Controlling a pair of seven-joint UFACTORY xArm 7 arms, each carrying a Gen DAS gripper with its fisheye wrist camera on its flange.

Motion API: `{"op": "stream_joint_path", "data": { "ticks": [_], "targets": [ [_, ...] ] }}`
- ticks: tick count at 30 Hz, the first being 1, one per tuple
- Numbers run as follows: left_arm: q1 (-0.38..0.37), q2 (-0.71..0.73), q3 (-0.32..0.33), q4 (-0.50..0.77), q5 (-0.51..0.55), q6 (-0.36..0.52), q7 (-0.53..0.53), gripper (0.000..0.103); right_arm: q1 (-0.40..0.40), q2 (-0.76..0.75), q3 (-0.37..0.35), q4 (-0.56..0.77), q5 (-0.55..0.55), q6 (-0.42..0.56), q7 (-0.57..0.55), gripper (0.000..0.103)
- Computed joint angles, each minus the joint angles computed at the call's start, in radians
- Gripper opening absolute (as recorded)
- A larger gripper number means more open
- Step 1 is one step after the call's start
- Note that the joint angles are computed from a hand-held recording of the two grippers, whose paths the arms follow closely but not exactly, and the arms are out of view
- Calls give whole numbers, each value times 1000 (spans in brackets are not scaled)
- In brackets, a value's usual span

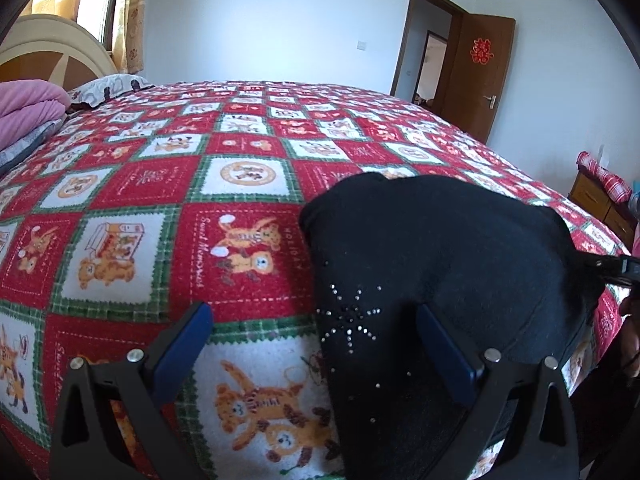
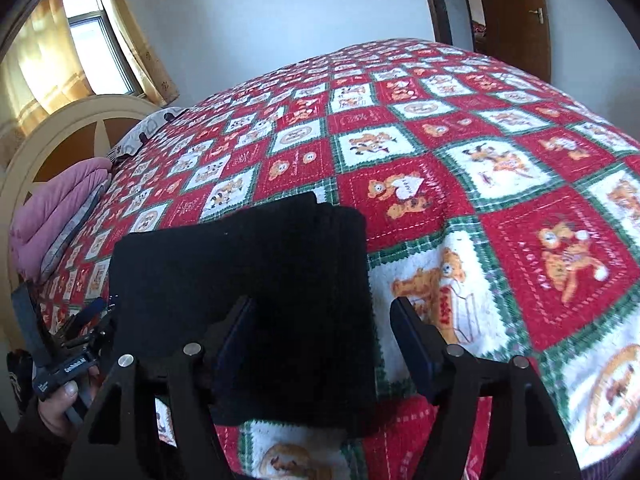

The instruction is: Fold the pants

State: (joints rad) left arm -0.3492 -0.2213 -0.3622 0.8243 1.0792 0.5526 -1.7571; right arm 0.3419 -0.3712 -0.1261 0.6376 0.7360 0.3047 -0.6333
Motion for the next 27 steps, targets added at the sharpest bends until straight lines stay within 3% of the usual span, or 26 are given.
{"op": "stream_joint_path", "data": {
  "ticks": [3,6,14,19,23,27],
  "targets": [
    [-2,19,-4,17,18,12,-2,103,40,48,-38,38,90,7,-68,70],
    [-11,35,1,29,38,21,-9,103,34,74,-26,64,154,17,-124,69],
    [-35,51,26,43,36,16,-3,103,-6,82,21,65,257,32,-229,57],
    [-31,59,35,48,42,-37,-12,103,-44,105,11,92,347,114,-264,54],
    [-12,52,48,34,118,-157,-78,77,-75,97,45,84,386,112,-292,46],
    [13,51,50,24,163,-221,-145,75,-81,79,55,74,424,121,-335,42]
  ]
}}
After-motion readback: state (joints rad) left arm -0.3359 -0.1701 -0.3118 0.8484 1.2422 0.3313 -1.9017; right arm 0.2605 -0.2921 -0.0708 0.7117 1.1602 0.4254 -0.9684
